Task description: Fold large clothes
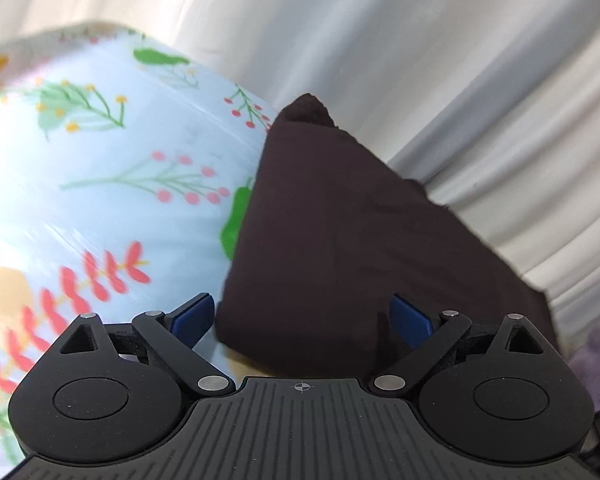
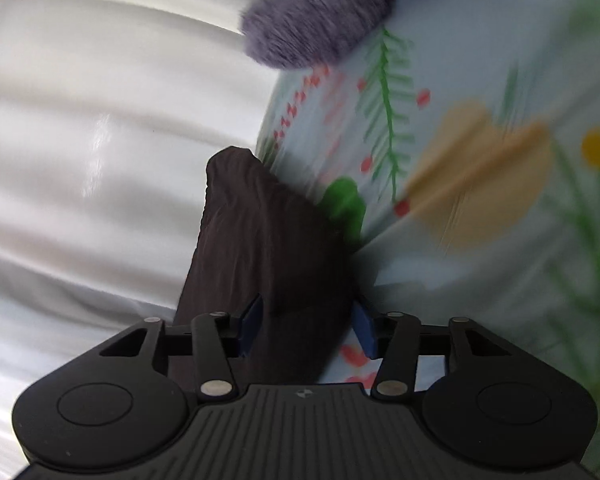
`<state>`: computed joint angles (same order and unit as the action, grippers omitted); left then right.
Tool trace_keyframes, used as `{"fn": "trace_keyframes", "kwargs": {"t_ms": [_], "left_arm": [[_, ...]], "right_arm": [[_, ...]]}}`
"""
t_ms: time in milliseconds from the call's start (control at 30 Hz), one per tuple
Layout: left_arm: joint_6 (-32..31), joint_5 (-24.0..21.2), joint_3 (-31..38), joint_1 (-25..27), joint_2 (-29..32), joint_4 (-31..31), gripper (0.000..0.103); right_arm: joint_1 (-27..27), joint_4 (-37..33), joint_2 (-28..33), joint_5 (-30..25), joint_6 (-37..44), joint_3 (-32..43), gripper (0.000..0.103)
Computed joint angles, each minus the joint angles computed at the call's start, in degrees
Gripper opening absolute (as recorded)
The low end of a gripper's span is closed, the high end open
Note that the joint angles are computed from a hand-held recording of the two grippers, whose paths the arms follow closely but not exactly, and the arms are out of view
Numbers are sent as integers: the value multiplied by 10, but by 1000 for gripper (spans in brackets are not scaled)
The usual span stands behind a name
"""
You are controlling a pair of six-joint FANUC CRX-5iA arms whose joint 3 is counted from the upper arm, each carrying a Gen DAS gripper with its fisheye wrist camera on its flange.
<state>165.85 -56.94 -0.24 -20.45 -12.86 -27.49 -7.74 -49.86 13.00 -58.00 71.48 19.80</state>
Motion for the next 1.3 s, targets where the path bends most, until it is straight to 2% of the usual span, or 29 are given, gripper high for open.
{"fn": "trace_keyframes", "kwargs": {"t_ms": [67, 133, 267, 333, 367, 433, 533, 733, 833, 900, 1033, 1133, 1167, 1200, 1267, 1300], "left_arm": [[9, 19, -11, 24, 1, 24, 92], [7, 36, -26, 45, 1, 56, 81], [-7, 88, -70, 76, -17, 107, 77], [12, 109, -84, 86, -24, 120, 68], [24, 107, -83, 84, -25, 115, 66], [38, 93, -68, 71, -22, 90, 52], [43, 75, -47, 49, -25, 55, 44], [35, 54, -22, 12, -41, 17, 40], [46, 32, -19, -22, -60, -5, 40], [68, 3, -18, -56, -76, -21, 40], [120, -80, -11, -146, -100, -60, 40], [161, -139, -8, -198, -106, -65, 44], [160, -148, -12, -196, -109, -49, 47], [159, -163, -12, -190, -109, -33, 53], [179, -212, 3, -190, -100, -37, 55], [191, -251, 25, -203, -86, -59, 57]], "right_arm": [[6, 4, 3, 4, 4, 0, 40], [8, 4, 6, 2, 0, 7, 38], [0, -17, 12, -10, -1, 13, 39], [1, -13, 10, -8, -11, 12, 32], [3, -9, 5, -2, -8, 7, 27], [24, 28, -11, 22, 7, -3, 21], [51, 69, -40, 57, 58, -16, 17], [44, 62, -79, 40, 147, -27, 15], [24, 59, -117, 8, 172, -56, 15], [-2, 52, -142, -36, 188, -73, 14], [-50, 61, -191, -124, 201, -102, 14], [-86, 55, -192, -188, 217, -93, 16], [-89, 64, -190, -195, 211, -88, 20], [-84, 88, -196, -172, 196, -92, 21], [-75, 120, -212, -117, 172, -102, 37], [-72, 123, -222, -87, 170, -110, 38]]}}
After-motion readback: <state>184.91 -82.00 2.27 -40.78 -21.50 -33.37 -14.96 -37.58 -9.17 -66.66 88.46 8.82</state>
